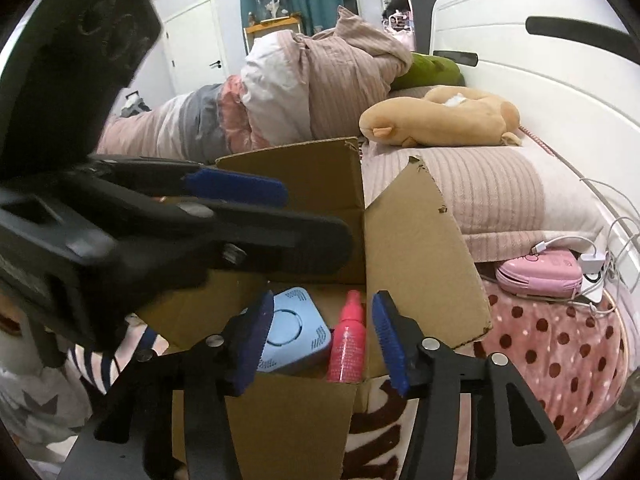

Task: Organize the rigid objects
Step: 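Lower the pink spray bottle into the box and open the right gripper, then grasp the tape roll with the right gripper while the left gripper grasps the white earbuds case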

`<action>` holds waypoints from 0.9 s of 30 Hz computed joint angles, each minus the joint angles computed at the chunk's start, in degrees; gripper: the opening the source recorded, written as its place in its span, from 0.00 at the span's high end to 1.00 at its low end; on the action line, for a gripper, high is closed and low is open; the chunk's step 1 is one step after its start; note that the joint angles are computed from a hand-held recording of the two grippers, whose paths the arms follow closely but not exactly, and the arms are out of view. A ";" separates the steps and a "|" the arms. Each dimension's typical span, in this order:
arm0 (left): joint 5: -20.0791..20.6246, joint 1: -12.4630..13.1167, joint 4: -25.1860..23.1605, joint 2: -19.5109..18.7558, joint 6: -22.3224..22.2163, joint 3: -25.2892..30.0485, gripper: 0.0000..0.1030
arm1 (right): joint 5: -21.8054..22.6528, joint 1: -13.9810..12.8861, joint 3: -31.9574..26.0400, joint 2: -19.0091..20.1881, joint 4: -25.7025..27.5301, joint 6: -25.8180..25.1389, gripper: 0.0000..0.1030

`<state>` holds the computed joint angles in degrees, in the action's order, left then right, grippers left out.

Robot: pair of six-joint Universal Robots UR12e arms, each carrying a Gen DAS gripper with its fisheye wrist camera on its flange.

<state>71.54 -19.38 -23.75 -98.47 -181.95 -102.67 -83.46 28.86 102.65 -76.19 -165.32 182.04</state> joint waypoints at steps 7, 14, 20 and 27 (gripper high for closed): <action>1.76 2.20 4.51 4.96 -2.65 -4.65 0.28 | 1.45 0.56 -0.67 -0.02 -1.77 1.81 0.33; 6.80 5.89 9.34 12.54 -4.91 -12.17 0.23 | 3.15 3.54 -3.38 0.99 -6.31 0.95 0.19; 10.31 10.97 11.95 18.71 -8.71 -19.59 0.23 | 8.68 6.49 -7.11 3.66 -7.91 -0.72 0.19; 12.61 16.78 11.29 23.25 -10.86 -27.19 0.22 | 18.30 9.45 -12.53 8.48 1.86 -6.93 0.19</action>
